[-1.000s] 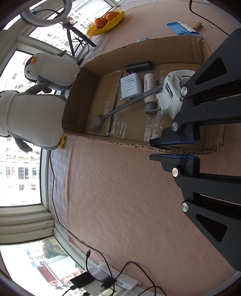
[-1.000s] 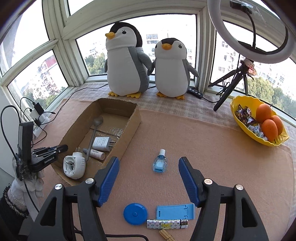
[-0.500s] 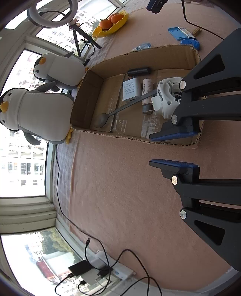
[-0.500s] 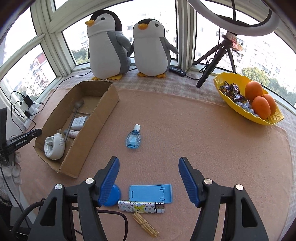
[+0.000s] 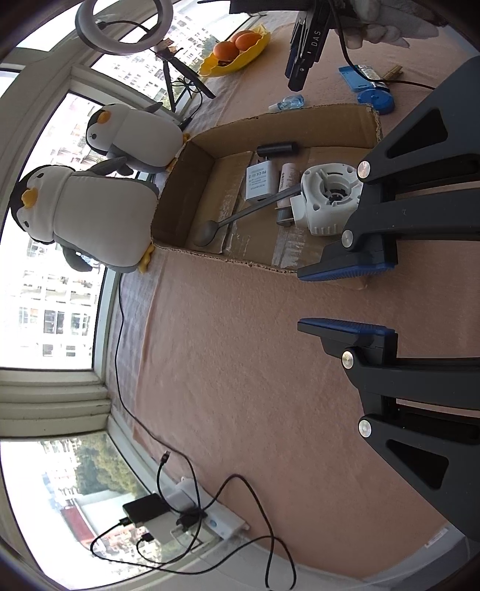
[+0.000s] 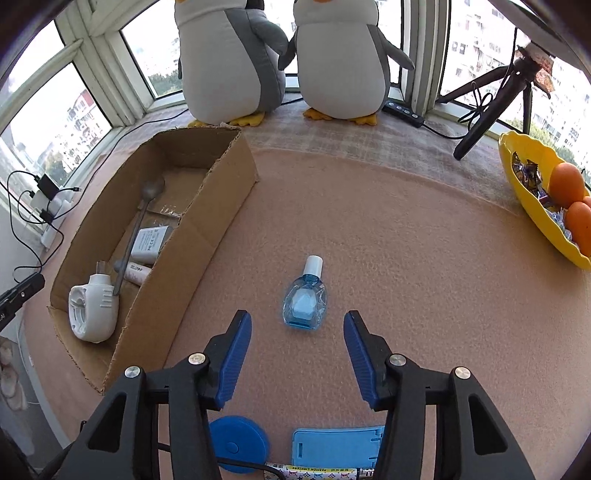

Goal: Organize rigid objects
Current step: 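Grasp the blue eye-drop bottle with the right gripper, then carry the eye-drop bottle with the right gripper into the box and release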

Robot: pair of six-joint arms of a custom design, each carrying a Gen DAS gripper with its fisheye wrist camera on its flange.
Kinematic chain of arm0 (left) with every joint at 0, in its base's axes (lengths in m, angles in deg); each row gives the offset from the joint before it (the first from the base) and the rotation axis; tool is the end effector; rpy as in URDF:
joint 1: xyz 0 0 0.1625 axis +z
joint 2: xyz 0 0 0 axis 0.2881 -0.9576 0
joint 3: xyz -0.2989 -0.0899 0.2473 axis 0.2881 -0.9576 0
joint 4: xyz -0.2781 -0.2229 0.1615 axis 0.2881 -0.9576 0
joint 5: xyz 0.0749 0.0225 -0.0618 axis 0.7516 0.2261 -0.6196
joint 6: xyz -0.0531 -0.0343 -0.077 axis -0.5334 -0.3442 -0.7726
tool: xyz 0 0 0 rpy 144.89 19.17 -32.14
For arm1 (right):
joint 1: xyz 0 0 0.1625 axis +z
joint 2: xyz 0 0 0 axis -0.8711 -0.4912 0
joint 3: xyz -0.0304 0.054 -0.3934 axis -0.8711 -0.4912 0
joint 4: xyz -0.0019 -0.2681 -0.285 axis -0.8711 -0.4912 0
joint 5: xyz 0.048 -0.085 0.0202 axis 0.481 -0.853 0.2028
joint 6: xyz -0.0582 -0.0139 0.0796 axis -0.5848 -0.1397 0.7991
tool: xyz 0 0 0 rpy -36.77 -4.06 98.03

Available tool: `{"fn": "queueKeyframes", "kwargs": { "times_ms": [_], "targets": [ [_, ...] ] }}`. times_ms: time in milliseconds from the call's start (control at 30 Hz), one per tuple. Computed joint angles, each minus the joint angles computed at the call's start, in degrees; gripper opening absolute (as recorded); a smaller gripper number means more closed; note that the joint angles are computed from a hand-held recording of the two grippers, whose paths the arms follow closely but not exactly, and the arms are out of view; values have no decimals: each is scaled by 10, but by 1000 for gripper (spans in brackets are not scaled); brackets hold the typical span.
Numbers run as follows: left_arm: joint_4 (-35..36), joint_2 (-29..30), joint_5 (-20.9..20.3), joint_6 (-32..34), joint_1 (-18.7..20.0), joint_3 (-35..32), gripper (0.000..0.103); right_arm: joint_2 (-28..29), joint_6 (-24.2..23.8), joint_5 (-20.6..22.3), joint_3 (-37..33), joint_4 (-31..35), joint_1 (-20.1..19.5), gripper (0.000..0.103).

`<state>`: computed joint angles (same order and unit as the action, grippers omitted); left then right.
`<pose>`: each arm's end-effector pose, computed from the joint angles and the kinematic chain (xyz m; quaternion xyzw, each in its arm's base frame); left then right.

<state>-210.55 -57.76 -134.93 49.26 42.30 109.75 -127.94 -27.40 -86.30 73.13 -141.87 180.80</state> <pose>-0.0462 -0.4471 0.3482 0.2538 0.9099 -0.2017 0.2589 0.2877 -0.3830 0.0452 -0.0652 -0.8996 0.2681 0.3385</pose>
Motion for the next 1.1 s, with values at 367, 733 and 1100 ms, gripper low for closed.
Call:
{"fn": "queueKeyframes", "kwargs": {
  "times_ms": [367, 733, 1100],
  "targets": [
    [3, -8, 7, -14, 3, 2, 19, 21, 7, 8, -36, 65, -33, 32],
    [1, -3, 2, -9, 5, 2, 19, 21, 5, -1, -34, 67, -30, 29],
    [-6, 20, -12, -1, 13, -8, 19, -3, 41, -34, -14, 55, 31, 29]
  ]
}}
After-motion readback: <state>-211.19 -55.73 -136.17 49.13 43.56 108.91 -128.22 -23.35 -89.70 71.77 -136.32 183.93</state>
